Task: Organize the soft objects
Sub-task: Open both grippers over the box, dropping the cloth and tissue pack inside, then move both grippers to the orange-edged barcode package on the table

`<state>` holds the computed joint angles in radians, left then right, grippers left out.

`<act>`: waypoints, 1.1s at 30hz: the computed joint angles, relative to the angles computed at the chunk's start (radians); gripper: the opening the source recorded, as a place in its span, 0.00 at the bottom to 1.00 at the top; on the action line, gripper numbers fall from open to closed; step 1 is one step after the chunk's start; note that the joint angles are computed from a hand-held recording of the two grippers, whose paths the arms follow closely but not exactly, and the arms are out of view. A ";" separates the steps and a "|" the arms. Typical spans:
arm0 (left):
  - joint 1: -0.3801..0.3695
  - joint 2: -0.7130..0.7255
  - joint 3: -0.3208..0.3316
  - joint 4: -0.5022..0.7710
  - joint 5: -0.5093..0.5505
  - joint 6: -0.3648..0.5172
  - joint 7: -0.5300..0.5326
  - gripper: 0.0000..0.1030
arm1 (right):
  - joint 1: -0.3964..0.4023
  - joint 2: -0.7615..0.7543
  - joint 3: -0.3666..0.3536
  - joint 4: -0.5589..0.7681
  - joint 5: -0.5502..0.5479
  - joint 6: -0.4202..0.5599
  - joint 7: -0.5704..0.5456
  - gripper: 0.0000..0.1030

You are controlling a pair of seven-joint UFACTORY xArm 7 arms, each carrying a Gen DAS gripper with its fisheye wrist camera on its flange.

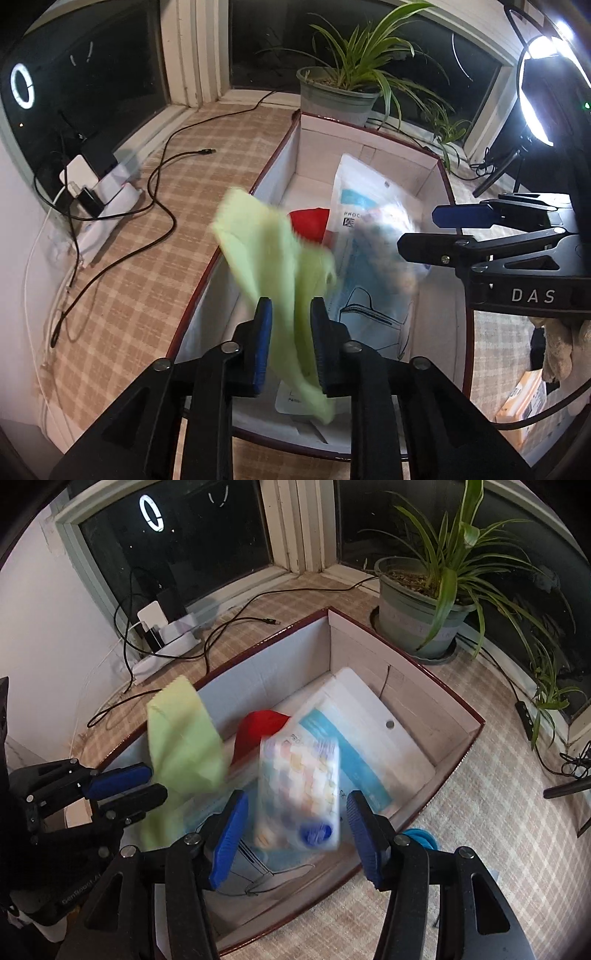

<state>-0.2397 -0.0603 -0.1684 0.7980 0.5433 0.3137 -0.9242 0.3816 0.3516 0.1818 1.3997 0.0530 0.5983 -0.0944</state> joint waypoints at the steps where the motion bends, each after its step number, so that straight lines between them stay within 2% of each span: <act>1: 0.000 -0.001 0.001 -0.001 -0.003 -0.002 0.001 0.20 | 0.002 0.000 -0.002 0.001 -0.003 -0.002 0.003 0.54; 14: 0.016 -0.034 -0.007 -0.023 -0.044 -0.028 -0.018 0.20 | -0.038 -0.044 0.016 -0.040 0.085 -0.030 -0.036 0.56; 20: 0.021 -0.074 -0.028 -0.038 -0.051 -0.034 -0.024 0.20 | -0.063 -0.113 0.026 -0.107 0.154 -0.040 -0.091 0.56; 25: 0.026 -0.120 -0.054 -0.056 -0.069 -0.047 -0.023 0.22 | -0.095 -0.210 0.022 -0.191 0.255 -0.056 -0.167 0.56; 28: 0.025 -0.147 -0.076 -0.061 -0.079 -0.054 -0.022 0.34 | -0.111 -0.283 0.003 -0.250 0.321 -0.061 -0.219 0.56; 33: 0.008 -0.174 -0.110 -0.065 -0.115 -0.075 -0.012 0.34 | -0.129 -0.421 -0.054 -0.358 0.456 -0.046 -0.327 0.57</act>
<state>-0.2315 -0.2345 -0.2780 0.7334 0.4283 0.2392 -0.9361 0.2521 -0.0693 0.1273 1.0419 0.5089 0.5523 -0.4211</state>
